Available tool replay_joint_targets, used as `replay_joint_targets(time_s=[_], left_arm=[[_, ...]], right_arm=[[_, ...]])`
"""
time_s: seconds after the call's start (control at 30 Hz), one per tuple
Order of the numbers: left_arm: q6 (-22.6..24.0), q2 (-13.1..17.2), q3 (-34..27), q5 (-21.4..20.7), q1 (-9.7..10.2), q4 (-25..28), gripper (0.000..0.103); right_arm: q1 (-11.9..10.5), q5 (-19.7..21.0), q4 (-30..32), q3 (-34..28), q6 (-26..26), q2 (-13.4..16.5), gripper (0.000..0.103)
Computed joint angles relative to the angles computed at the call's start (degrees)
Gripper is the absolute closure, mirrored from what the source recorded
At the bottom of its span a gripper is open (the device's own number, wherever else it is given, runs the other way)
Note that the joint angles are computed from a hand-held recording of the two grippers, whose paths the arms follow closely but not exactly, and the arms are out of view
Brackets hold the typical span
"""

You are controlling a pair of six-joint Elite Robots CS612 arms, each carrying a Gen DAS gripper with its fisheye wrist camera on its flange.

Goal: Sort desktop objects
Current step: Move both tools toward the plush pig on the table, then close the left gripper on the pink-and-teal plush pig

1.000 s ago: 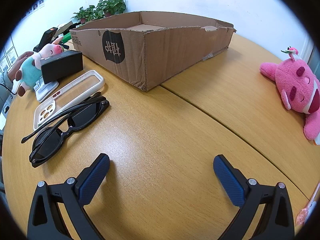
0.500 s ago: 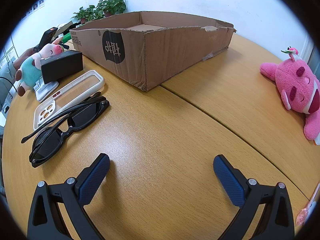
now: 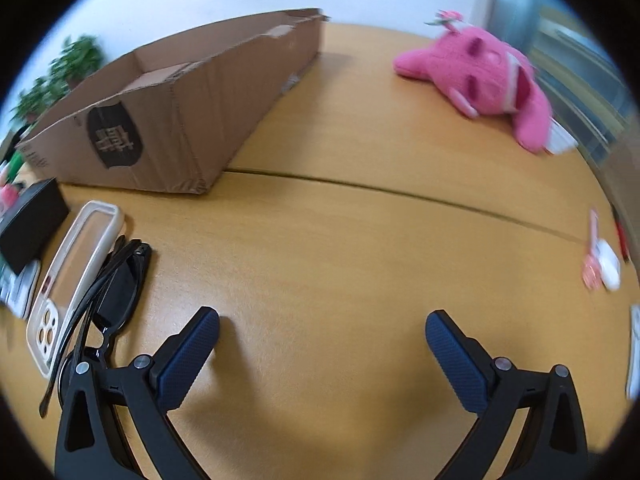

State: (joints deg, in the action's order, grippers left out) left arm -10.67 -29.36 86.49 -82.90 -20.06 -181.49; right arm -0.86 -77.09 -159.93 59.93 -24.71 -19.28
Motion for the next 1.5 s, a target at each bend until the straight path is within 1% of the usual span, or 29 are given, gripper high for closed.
replay_joint_targets(time_s=[0.03,0.07,0.1,0.13,0.17,0.2,0.23,0.27,0.3,0.37,0.4,0.43,0.47,0.53,0.6,0.63,0.7,0.73,0.8,0.87,0.9,0.93,1.03,1.07,1.17,1.23,1.3,1.37,1.5], left_arm=[[-0.9,-0.2,-0.3,0.3,-0.05,1.5,0.0],[-2.2,-0.4,-0.4,1.1,-0.21,2.7,0.001],[-4.5,-0.7,0.0,3.6,-0.74,3.3,0.002],[-6.5,-1.3,1.1,8.6,-1.77,1.5,0.002],[-7.2,-1.7,2.5,13.4,-2.93,-2.5,0.002],[-6.8,-2.4,4.4,16.6,-4.09,-8.1,0.002],[-6.2,-3.4,6.3,18.0,-5.1,-13.1,0.001],[-6.4,-4.6,8.0,19.1,-6.1,-16.8,0.001],[-7.0,-5.4,8.9,20.0,-6.79,-18.4,0.001],[-8.0,-7.4,10.6,21.2,-8.48,-21.2,0.001],[-8.0,-8.2,11.3,21.5,-9.32,-22.9,0.001],[-7.9,-8.7,11.9,22.4,-10.28,-24.8,0.001],[-8.3,-9.2,12.3,24.2,-11.31,-26.0,0.001],[-9.0,-9.8,12.2,29.0,-13.59,-27.6,0.001],[-7.9,-10.2,12.3,32.6,-15.63,-29.7,0.001],[-7.6,-10.4,12.4,33.2,-16.3,-29.9,0.001],[-9.7,-11.3,12.8,32.9,-17.14,-27.4,0.001],[-11.2,-11.8,13.1,32.0,-17.25,-26.1,0.001],[-14.9,-12.3,13.2,29.3,-17.43,-23.4,0.001],[-18.3,-12.3,13.3,28.0,-17.52,-22.1,0.001],[-20.7,-12.6,13.4,27.4,-17.55,-20.7,0.001],[-22.1,-12.5,13.3,27.3,-17.69,-20.0,0.001],[-24.4,-12.0,13.0,26.6,-17.58,-20.0,0.001],[-24.6,-11.9,12.9,25.8,-17.44,-20.2,0.001],[-24.7,-11.0,12.0,21.7,-16.5,-20.4,0.001],[-26.7,-10.5,11.0,19.1,-15.6,-17.9,0.001],[-28.4,-9.7,10.1,17.6,-14.87,-16.6,0.001],[-29.4,-8.8,9.4,15.6,-14.11,-16.5,0.001],[-33.2,-6.6,7.7,8.9,-11.77,-15.4,0.002]], right_arm=[[0.2,-2.4,-1.1,0.8,1.4,-0.5,0.001],[0.3,-3.8,-2.7,2.0,2.4,-1.1,0.001],[0.4,-4.0,-4.9,3.4,3.1,-1.7,0.001],[0.5,-3.8,-9.5,6.2,3.8,-2.9,0.001],[0.7,-4.2,-13.2,8.9,4.2,-4.2,0.001],[0.9,-4.3,-17.5,11.3,4.5,-5.5,0.0],[1.0,-4.2,-21.5,13.6,4.8,-6.8,0.0],[1.2,-4.1,-24.5,15.3,4.8,-7.8,0.0],[1.4,-3.3,-27.8,17.2,4.5,-9.0,0.0],[1.7,0.4,-31.0,19.0,4.0,-10.8,0.0],[1.9,3.0,-32.8,20.4,3.5,-12.1,0.0],[2.1,4.4,-33.7,20.9,3.1,-12.7,0.0],[2.5,5.9,-35.2,22.0,2.6,-13.6,0.0],[3.2,9.7,-38.4,24.2,2.4,-15.5,0.0],[3.5,13.9,-38.6,25.0,4.6,-16.5,0.0],[3.6,16.6,-37.8,25.3,5.6,-16.9,0.0],[4.0,19.9,-37.1,26.3,5.7,-17.5,0.0],[4.6,20.4,-37.5,27.1,4.7,-17.5,0.001],[5.8,18.0,-39.1,28.2,3.3,-17.3,0.001],[7.1,15.2,-39.7,29.5,2.1,-17.0,0.001],[7.5,15.7,-38.4,30.1,0.7,-16.9,0.001],[7.6,16.3,-37.4,30.3,-0.4,-16.8,0.001],[9.2,12.9,-37.6,31.1,-0.9,-16.4,0.001],[9.6,12.8,-36.8,31.0,-1.2,-16.3,0.001],[10.3,14.7,-32.6,29.9,-0.8,-16.1,0.001],[10.4,16.7,-29.5,29.0,0.0,-15.7,0.001],[10.7,18.9,-25.8,27.8,-0.2,-15.3,0.001],[11.3,19.1,-21.9,26.3,-1.6,-14.4,0.001],[12.7,18.3,-14.9,23.1,-3.9,-12.9,0.001]])
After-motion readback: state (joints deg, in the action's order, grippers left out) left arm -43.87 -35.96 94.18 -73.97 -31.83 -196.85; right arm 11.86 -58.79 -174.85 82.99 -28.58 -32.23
